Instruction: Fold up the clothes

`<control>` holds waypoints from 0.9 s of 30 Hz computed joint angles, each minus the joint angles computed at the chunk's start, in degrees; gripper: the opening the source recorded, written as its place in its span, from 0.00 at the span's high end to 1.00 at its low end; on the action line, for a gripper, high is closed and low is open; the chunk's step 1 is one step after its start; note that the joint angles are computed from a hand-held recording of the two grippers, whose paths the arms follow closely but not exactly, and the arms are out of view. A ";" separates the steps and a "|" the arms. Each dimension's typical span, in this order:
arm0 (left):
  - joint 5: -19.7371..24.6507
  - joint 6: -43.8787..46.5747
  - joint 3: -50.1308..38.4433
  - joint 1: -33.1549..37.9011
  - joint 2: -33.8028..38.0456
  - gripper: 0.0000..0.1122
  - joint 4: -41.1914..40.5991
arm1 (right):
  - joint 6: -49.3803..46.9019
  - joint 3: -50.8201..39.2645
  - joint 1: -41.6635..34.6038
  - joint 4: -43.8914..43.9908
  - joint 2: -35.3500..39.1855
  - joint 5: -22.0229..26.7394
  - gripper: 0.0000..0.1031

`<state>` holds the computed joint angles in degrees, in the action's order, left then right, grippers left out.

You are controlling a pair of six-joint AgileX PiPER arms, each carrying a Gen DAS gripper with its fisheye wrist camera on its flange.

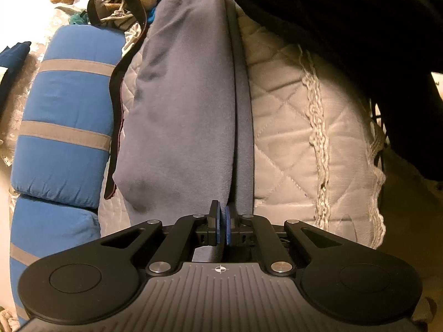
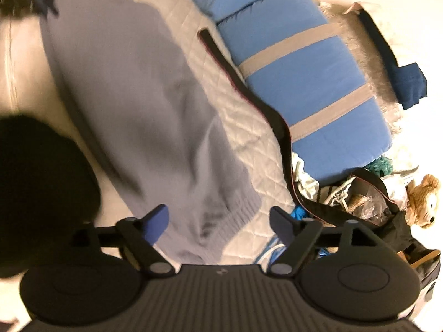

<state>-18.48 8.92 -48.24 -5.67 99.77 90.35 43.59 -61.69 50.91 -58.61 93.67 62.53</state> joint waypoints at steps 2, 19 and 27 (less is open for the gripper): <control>0.67 2.59 -0.05 -0.12 0.46 0.94 -2.62 | 1.88 -1.83 1.21 0.61 0.75 0.07 0.08; -10.43 40.93 6.28 9.54 1.70 0.67 -37.79 | 6.30 -25.02 11.09 -2.29 21.07 -4.54 0.01; -21.36 58.96 7.66 13.40 6.57 0.67 -52.88 | 0.63 -44.85 12.08 -5.21 37.63 -5.90 0.01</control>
